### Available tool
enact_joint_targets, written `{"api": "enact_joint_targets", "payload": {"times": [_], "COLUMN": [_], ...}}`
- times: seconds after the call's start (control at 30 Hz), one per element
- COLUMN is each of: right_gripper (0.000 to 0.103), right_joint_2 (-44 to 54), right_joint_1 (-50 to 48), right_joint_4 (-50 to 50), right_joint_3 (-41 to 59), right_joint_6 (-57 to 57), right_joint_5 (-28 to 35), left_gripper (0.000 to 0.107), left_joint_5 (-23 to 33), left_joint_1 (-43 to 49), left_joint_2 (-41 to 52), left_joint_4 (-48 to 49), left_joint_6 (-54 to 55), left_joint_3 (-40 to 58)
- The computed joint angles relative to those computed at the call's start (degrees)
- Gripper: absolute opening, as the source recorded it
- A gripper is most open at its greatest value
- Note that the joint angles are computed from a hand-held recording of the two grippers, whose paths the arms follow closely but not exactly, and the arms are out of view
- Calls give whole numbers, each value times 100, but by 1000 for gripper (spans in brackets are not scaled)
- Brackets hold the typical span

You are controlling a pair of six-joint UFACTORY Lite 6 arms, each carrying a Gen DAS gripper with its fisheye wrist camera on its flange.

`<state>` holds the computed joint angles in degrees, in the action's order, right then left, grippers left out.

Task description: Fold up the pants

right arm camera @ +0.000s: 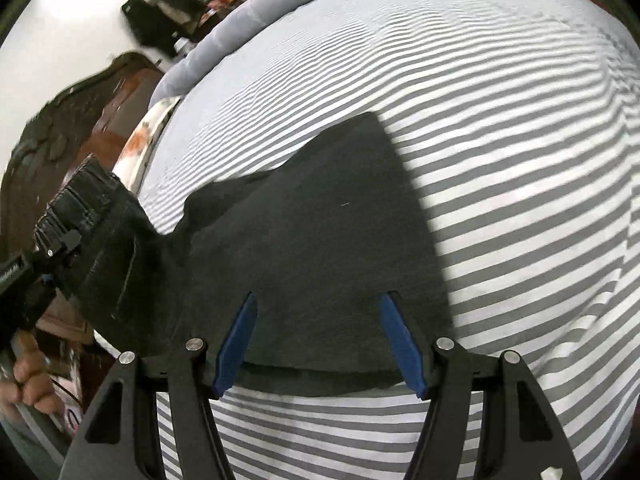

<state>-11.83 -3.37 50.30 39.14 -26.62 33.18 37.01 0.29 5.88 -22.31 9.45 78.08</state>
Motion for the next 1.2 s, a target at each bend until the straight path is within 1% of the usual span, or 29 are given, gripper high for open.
{"api": "enact_joint_targets", "payload": {"times": [0.13, 0.23, 0.3, 0.43, 0.47, 0.53, 0.6, 0.67, 0.73, 0.8, 0.83, 0.87, 0.9, 0.93, 1.03, 1.1, 1.17, 1.2], "right_gripper": [62, 62, 63, 63, 64, 64, 64, 64, 64, 64, 64, 64, 64, 64, 64, 64, 64, 64], "right_joint_2": [89, 204, 332, 341, 349, 398, 507, 612, 674, 639, 590, 561, 534, 516, 328, 209, 118, 109], "right_joint_1": [-809, -1252, -1510, -1982, -2061, -2200, -2241, -2283, -2332, -2426, -2436, -2427, -2398, -2369, -2224, -2022, -1912, -1831], "right_joint_4": [543, 801, 976, 1173, 1196, 1355, 1494, 1613, 1686, 1673, 1629, 1609, 1580, 1537, 1340, 1185, 1134, 1145], "right_joint_3": [-134, -161, -149, -176, -162, -164, -152, -154, -127, -143, -164, -164, -161, -145, -162, -110, -102, -68], "right_joint_6": [-772, -1074, -1284, -1626, -1685, -1844, -1928, -2033, -2100, -2123, -2100, -2080, -2047, -2009, -1832, -1701, -1634, -1599], "right_joint_5": [294, 448, 532, 563, 536, 613, 678, 712, 764, 790, 762, 749, 722, 700, 602, 496, 556, 597], "left_gripper": [21, 21, 21, 21, 21, 21, 21, 21, 23, 25, 30, 32, 37, 41, 42, 44, 46, 47], "left_joint_5": [-306, -488, -593, -764, -806, -1014, -1246, -1402, -1454, -1366, -1263, -1185, -1084, -988, -706, -711, -622, -642], "left_joint_1": [-1080, -1836, -2165, -2645, -2716, -2976, -3028, -3107, -3155, -3109, -3068, -3019, -2949, -2877, -2569, -2460, -2181, -2114], "left_joint_2": [381, 816, 1085, 1585, 1614, 1660, 1590, 1628, 1669, 1721, 1742, 1732, 1674, 1596, 1147, 798, 394, 293], "left_joint_4": [524, 984, 1190, 1284, 1350, 1845, 1911, 1942, 2057, 1674, 1390, 1085, 678, 387, -672, -658, -821, -764], "left_joint_6": [-729, -1276, -1508, -1702, -1764, -2118, -2108, -2174, -2244, -1840, -1547, -1247, -856, -575, 487, 534, 892, 868], "left_joint_3": [101, 306, 425, 513, 487, 326, 29, -64, -76, -35, 15, 42, 37, 30, -273, -545, -898, -996]}}
